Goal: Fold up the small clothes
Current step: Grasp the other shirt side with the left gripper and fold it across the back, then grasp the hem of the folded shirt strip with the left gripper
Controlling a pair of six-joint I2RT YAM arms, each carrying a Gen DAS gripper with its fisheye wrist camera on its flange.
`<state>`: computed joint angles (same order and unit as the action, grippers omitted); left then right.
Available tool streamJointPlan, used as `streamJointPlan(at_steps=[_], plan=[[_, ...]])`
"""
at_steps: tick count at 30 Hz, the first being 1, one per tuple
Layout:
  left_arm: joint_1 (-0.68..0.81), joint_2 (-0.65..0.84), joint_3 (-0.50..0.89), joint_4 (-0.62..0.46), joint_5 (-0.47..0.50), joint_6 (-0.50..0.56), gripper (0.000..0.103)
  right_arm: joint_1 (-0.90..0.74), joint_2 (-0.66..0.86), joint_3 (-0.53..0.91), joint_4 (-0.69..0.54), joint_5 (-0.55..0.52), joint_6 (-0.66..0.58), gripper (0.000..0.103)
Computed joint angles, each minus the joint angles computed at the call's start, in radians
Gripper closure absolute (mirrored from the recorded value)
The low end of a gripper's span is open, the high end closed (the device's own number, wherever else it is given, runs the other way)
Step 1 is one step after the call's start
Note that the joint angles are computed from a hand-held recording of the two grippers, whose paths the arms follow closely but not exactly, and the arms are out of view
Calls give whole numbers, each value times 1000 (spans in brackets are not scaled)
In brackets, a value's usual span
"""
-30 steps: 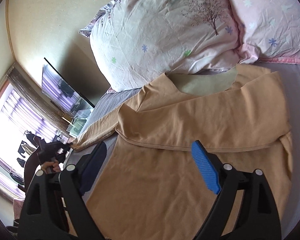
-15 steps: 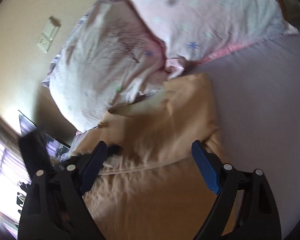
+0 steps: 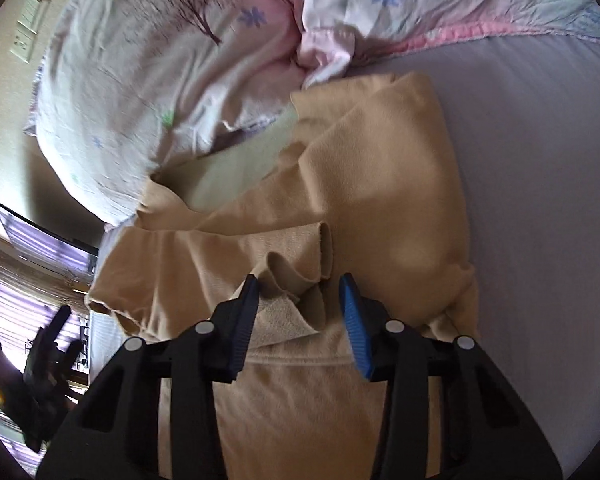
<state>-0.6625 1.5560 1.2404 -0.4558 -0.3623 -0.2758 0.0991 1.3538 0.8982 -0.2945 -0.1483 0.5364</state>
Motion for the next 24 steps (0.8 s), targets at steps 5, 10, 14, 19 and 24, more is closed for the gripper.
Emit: streamJointPlan(at_steps=[5,10,14,19,24], plan=[[120,109,59,-41,106,4,15,49,-53,-38,61,69,-56,98],[153,142,24,-56,209,-9,15,28,-262,-113,77,320,-63,97],[124,150,18,-79,157,2,15,-25,-240,-102,-27,370,-27,78],[112,72,-26,-19,146,-1,15,39,-342,-172,88,270,-141,53],[101,147,5,-67,147,-32,14,24,-129,-64,12,183,-120,54]])
